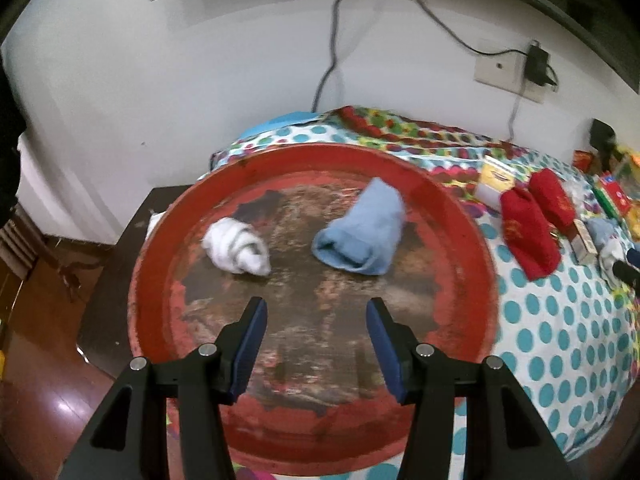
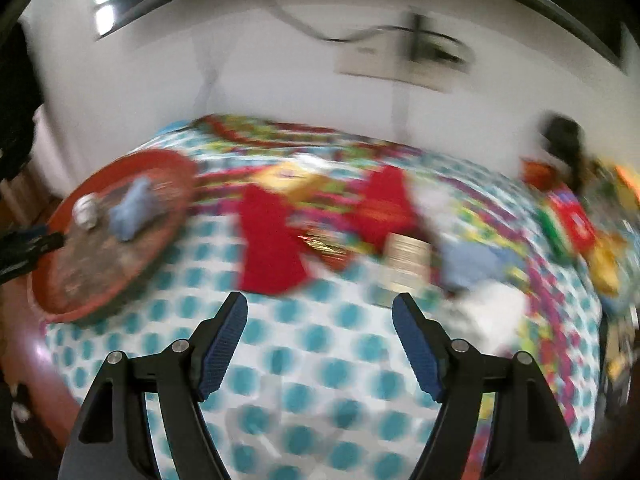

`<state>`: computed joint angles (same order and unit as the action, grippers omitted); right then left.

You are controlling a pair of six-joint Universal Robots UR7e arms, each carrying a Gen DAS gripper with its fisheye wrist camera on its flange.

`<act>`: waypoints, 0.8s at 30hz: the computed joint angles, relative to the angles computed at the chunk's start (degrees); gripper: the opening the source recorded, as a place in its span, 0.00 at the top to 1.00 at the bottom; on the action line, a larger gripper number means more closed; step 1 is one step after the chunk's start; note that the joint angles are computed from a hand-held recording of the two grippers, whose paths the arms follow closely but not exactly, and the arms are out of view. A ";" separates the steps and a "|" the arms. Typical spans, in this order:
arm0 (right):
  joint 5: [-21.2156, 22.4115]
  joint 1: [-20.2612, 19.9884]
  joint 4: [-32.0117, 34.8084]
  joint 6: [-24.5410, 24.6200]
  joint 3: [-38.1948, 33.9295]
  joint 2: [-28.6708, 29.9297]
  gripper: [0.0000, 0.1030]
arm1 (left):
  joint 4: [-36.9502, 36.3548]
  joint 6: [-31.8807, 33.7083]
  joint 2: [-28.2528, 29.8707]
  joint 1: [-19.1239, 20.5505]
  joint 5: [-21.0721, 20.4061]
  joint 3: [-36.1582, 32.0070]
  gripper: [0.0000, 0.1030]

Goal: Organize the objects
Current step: 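Move the left gripper back to the table and grasp the red sock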

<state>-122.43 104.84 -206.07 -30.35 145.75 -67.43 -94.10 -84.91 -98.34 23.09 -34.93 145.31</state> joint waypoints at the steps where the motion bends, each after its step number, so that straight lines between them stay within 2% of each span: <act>1: 0.09 -1.67 -0.66 -0.40 0.43 -1.28 0.28 | -1.38 0.95 1.13 -0.13 -0.16 -0.05 0.49; 4: 1.07 -7.00 -2.38 -2.35 1.25 -4.47 0.25 | -4.40 3.17 5.19 -0.99 -0.83 -0.65 0.49; 6: 1.96 -10.28 -4.35 -4.64 1.55 -5.47 0.24 | -9.37 6.91 8.13 -1.47 -1.55 -0.67 0.49; 13: 7.11 -18.12 -5.71 -8.94 1.31 -6.17 0.24 | -24.90 18.27 19.04 -3.34 -4.49 -1.59 0.49; 17: 9.47 -20.04 -4.08 -10.65 0.51 -6.23 0.23 | -35.88 25.23 24.72 -1.98 -6.98 -2.89 0.49; 21: 11.14 -20.34 -4.92 -14.02 -0.34 -5.10 0.22 | -40.13 28.42 30.02 0.96 -6.53 -6.63 0.49; 23: 12.04 -20.56 -4.69 -16.14 -0.72 -4.68 0.42 | -42.64 30.19 32.43 2.73 -6.40 -8.49 0.49; 24: 11.98 -20.47 -4.17 -17.25 -1.05 -4.37 0.47 | -43.65 30.66 33.72 3.84 -6.44 -9.65 0.49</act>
<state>-110.45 84.36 -210.24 -47.60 144.70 -71.80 -137.75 -54.25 -64.62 26.92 -41.37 135.66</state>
